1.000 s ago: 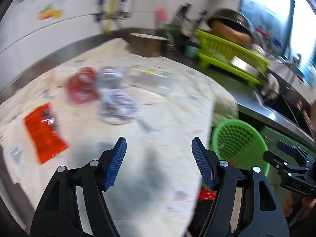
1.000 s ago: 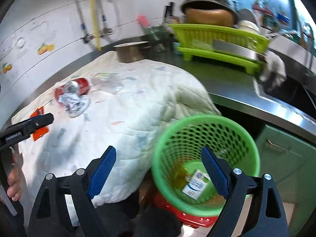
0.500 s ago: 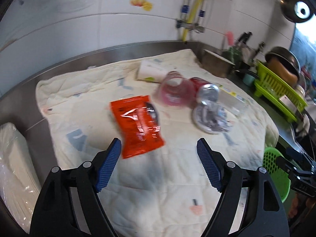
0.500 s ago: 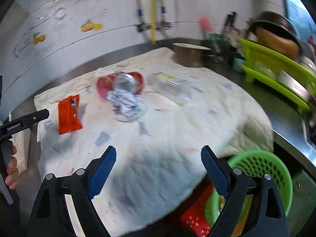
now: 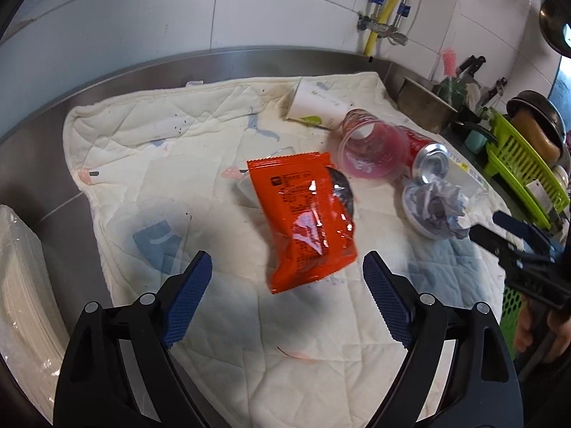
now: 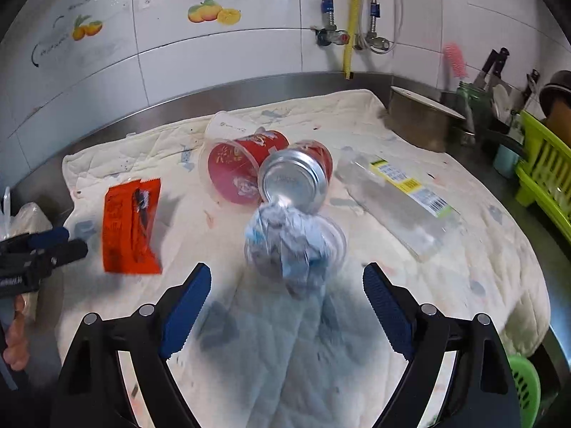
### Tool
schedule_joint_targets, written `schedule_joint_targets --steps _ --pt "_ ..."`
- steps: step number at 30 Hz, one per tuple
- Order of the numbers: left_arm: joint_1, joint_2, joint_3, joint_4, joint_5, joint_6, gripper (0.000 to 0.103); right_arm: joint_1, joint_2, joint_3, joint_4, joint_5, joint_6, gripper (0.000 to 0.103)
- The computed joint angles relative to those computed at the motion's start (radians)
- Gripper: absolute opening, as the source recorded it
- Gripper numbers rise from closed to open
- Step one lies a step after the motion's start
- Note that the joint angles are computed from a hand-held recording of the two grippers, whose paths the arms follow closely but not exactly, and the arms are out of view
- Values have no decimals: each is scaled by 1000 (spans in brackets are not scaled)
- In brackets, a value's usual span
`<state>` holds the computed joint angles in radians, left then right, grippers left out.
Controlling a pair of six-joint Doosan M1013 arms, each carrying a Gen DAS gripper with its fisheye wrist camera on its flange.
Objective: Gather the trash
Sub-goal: 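Move both tools back over the mat toward the remaining trash, then grasp the crumpled foil with the right tool while the left tool grasps the red snack bag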
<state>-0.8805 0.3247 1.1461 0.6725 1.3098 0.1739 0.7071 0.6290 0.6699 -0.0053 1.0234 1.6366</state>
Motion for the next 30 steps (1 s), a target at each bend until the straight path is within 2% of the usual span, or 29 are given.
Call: schedule_joint_targets --steps 5,14,20,24,27,30 --pt "23 5 7 -41 -39 23 85 -11 70 -106 32 56 2 81" --pt "58 15 10 -89 -93 9 86 -20 135 -195 42 110 -3 75" --pt "75 26 2 -116 -113 -3 85 -24 146 -203 73 130 -36 58" --pt "86 31 4 -138 -133 -10 85 -24 131 -172 76 102 -35 46" --pt "91 30 11 -146 -151 -12 82 -27 125 -163 95 100 -35 35" --pt "97 22 29 -161 -195 -22 66 -27 107 -134 99 78 -38 33"
